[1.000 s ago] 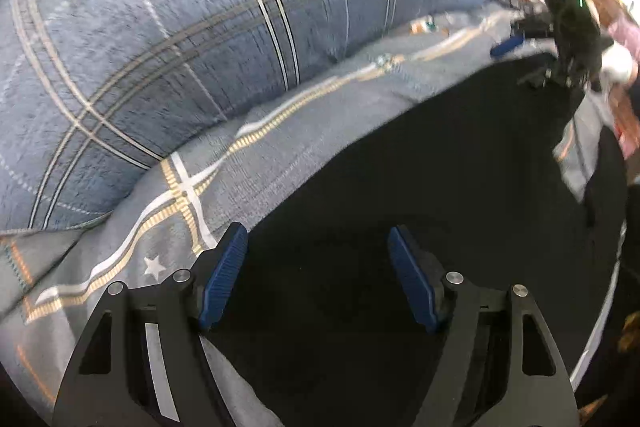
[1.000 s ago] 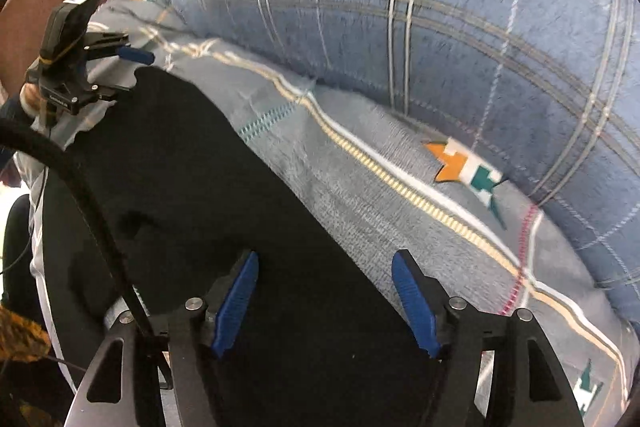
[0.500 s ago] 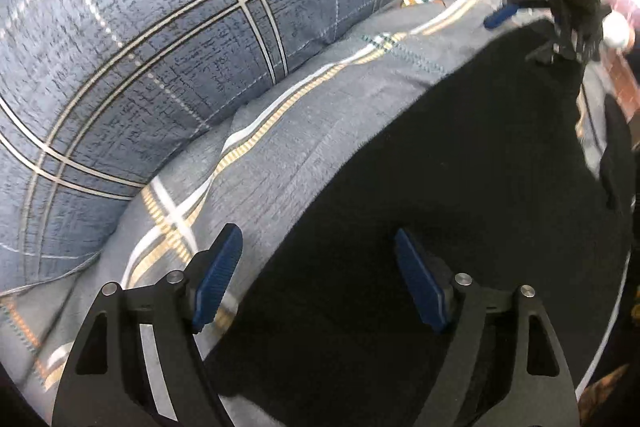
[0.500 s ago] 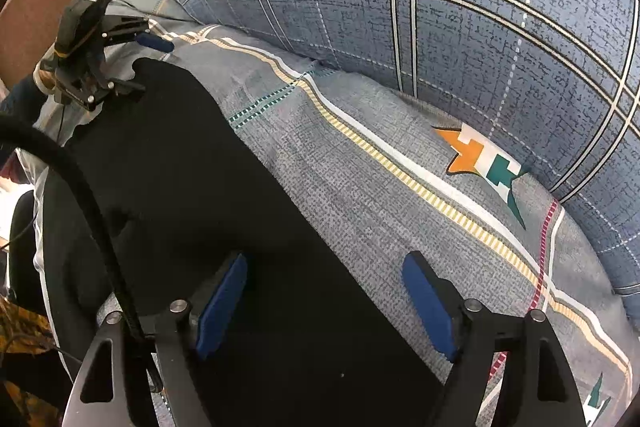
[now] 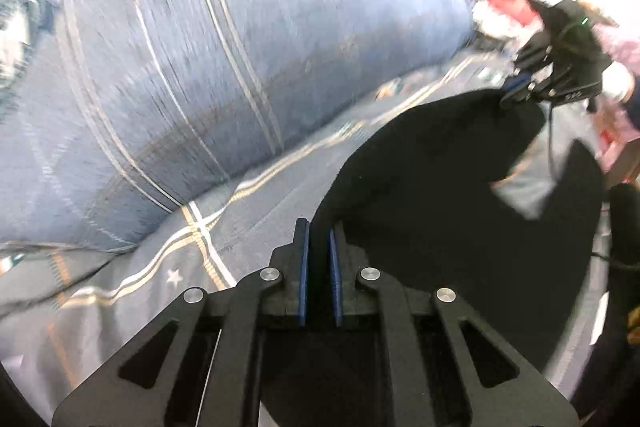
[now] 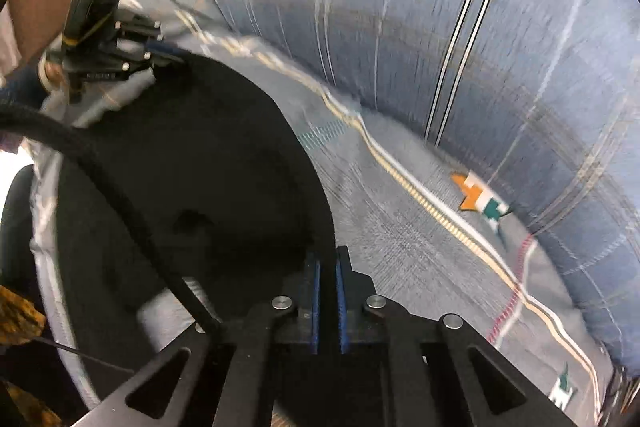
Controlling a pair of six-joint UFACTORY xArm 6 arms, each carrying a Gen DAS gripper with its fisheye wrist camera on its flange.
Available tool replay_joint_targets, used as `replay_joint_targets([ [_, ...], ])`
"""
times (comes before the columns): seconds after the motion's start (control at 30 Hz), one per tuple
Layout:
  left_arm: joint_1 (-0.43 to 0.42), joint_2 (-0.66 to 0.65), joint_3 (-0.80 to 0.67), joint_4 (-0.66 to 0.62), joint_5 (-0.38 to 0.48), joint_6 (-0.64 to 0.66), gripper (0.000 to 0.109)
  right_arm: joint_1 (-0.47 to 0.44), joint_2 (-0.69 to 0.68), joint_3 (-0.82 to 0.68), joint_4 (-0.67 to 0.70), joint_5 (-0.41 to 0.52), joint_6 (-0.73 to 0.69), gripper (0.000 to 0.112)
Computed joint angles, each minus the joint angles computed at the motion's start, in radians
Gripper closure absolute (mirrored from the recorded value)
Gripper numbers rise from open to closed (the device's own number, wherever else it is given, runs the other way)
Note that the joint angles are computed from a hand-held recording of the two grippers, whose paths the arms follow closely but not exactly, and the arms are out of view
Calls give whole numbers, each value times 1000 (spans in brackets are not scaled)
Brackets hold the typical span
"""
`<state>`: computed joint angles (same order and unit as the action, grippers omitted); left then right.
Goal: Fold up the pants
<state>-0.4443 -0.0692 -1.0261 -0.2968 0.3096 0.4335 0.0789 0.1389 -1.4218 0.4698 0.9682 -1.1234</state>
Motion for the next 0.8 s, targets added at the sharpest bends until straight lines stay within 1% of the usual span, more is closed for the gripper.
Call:
replay_joint_targets([
  [0.03, -15, -90, 80, -38, -21, 23, 100, -15, -55, 43, 36, 6, -27, 106],
  [0.1, -33, -202, 183, -69, -36, 36, 100, -38, -175, 139, 84, 26, -59, 106],
  [0.13, -49, -271, 250, -93, -35, 39, 100, -59, -243, 195, 113, 50, -83, 106],
  [0.17, -65, -298, 285, -90, -36, 21, 100, -83, -302, 242, 139, 82, -106, 106],
  [0.2, -79, -351, 345, -57, -35, -21, 100, -103, -372, 302, 157, 116, -123, 106],
  [0.27, -104, -442, 455, 31, -3, -141, 100, -141, -517, 435, 178, 204, -165, 106],
  [0.3, -109, -448, 471, 50, 2, -165, 100, -159, -568, 491, 191, 250, -167, 106],
  [0.33, -111, -459, 496, 84, 18, -216, 100, -172, -592, 533, 187, 284, -155, 106],
  [0.37, -111, -453, 507, 99, 21, -251, 100, -170, -619, 581, 171, 293, -129, 106],
  [0.43, -114, -464, 540, 115, 31, -346, 100, -148, -659, 684, 150, 269, -88, 106],
  [0.47, -120, -487, 558, 161, 39, -417, 100, -135, -663, 720, 146, 251, -63, 106],
  [0.5, -123, -529, 587, 164, 50, -457, 100, -122, -667, 748, 146, 227, -34, 106],
  [0.53, -121, -552, 597, 125, 53, -471, 99, -110, -676, 777, 151, 187, -13, 106],
  [0.57, -115, -572, 605, 116, 50, -490, 99, -103, -693, 801, 165, 149, -2, 106],
  [0.6, -118, -603, 621, 149, 50, -544, 98, -103, -709, 816, 178, 131, 11, 105],
  [0.63, -117, -623, 630, 171, 50, -575, 90, -103, -707, 811, 181, 122, 23, 101],
  [0.67, -114, -648, 640, 204, 54, -618, 82, -101, -725, 822, 179, 109, 39, 93],
  [0.7, -113, -662, 647, 219, 55, -641, 57, -98, -749, 837, 177, 97, 46, 88],
  [0.73, -109, -678, 655, 204, 52, -648, 40, -100, -785, 862, 175, 93, 46, 78],
  [0.77, -105, -685, 665, 160, 34, -627, 38, -97, -791, 861, 182, 94, 42, 73],
  [0.8, -102, -690, 669, 93, 10, -605, 38, -99, -819, 867, 193, 113, 44, 72],
])
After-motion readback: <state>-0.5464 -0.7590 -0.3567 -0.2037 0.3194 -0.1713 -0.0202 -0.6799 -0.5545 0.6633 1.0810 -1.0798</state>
